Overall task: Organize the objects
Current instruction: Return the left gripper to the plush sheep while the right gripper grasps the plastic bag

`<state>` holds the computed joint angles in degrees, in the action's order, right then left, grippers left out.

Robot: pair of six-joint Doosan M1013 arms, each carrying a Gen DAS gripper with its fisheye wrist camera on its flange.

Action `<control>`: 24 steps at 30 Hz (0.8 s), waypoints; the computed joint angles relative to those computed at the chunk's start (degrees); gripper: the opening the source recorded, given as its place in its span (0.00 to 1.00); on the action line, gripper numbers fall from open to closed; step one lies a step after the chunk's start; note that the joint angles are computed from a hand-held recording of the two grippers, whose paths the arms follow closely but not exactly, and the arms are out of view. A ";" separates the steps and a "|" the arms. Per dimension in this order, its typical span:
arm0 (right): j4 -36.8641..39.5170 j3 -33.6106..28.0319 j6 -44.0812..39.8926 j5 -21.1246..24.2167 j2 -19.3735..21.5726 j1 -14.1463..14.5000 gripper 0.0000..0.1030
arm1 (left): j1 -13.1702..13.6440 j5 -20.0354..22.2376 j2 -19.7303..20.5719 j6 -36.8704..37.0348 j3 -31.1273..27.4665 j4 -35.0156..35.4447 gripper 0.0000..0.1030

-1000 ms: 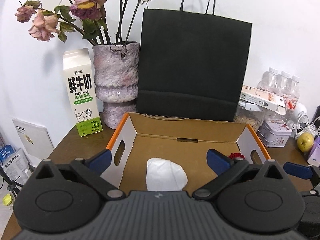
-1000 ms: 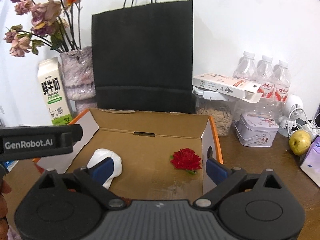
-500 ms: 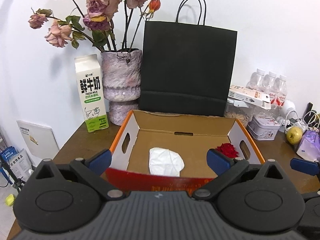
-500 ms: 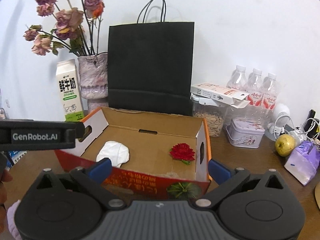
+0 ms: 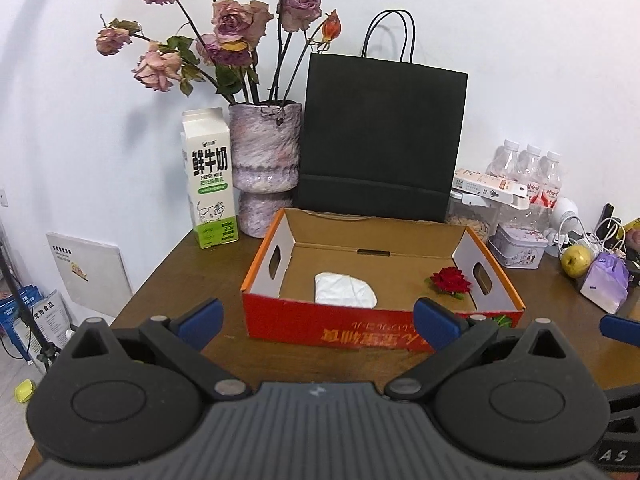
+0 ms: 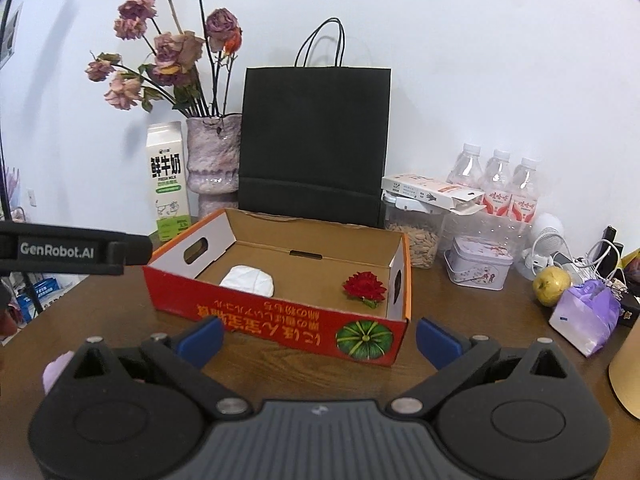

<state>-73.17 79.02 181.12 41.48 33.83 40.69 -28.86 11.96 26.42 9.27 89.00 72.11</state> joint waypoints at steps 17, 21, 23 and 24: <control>-5.53 7.44 8.13 2.48 -3.88 2.79 1.00 | 0.17 -1.79 -4.57 -23.63 8.70 25.02 1.00; -6.50 9.44 10.11 2.59 -4.76 3.37 1.00 | 0.03 -2.35 -5.45 -29.26 10.62 31.35 1.00; -6.97 10.41 10.89 2.72 -5.19 3.67 1.00 | 0.06 -2.78 -5.83 -32.36 11.39 34.47 1.00; -7.18 10.84 11.19 2.92 -5.37 3.86 1.00 | 0.11 -2.98 -6.09 -35.97 11.93 37.89 1.00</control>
<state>-80.35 89.85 192.30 44.40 28.46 44.55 -28.75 8.98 20.33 -26.70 100.94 110.00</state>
